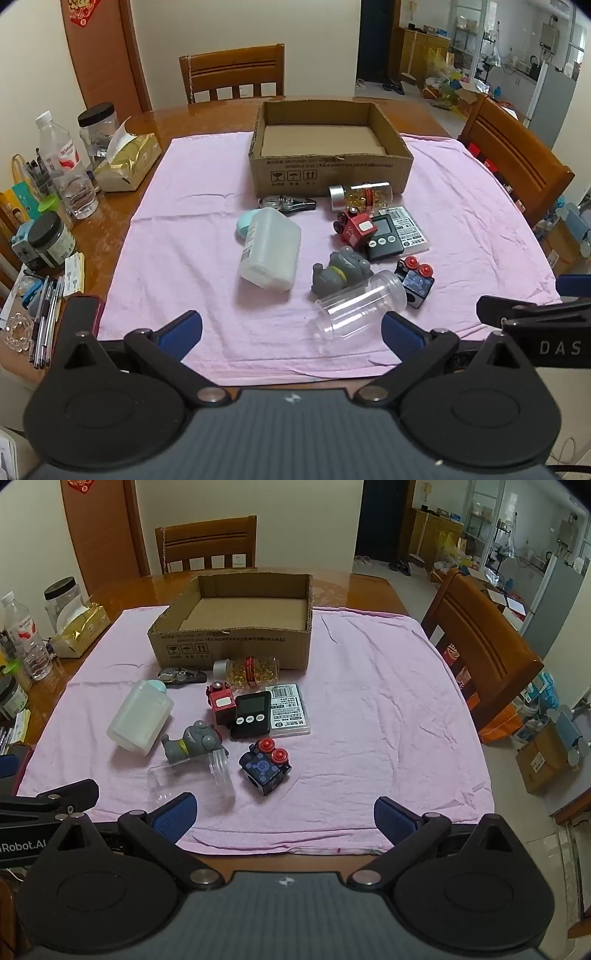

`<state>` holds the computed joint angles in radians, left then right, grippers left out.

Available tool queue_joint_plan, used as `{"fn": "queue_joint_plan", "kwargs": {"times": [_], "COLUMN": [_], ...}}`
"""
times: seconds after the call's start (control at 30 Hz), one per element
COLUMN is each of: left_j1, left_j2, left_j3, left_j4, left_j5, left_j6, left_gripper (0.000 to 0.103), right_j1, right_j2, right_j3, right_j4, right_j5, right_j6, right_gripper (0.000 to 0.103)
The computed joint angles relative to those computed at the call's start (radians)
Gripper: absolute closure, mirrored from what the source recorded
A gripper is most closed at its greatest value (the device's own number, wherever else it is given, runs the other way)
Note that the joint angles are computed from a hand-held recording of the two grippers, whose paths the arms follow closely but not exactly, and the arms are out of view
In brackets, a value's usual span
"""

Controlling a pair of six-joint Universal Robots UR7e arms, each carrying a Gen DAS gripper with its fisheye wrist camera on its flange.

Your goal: Organize rigid objects

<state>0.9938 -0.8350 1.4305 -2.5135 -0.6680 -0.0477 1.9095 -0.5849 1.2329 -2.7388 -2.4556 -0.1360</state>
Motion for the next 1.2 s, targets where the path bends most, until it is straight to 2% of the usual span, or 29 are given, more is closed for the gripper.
{"fn": "queue_joint_plan", "kwargs": {"times": [1.2], "left_j1": [-0.025], "left_j2": [0.006], "left_j3": [0.002], "left_j4": [-0.017], "left_j5": [0.022], "left_j6": [-0.022], "left_gripper": [0.001], "right_j1": [-0.009], "right_j2": [-0.028], "right_j3": [0.018], "right_j4": [-0.022], "right_j5": [0.033], "right_j6": [-0.043], "right_gripper": [0.000]}}
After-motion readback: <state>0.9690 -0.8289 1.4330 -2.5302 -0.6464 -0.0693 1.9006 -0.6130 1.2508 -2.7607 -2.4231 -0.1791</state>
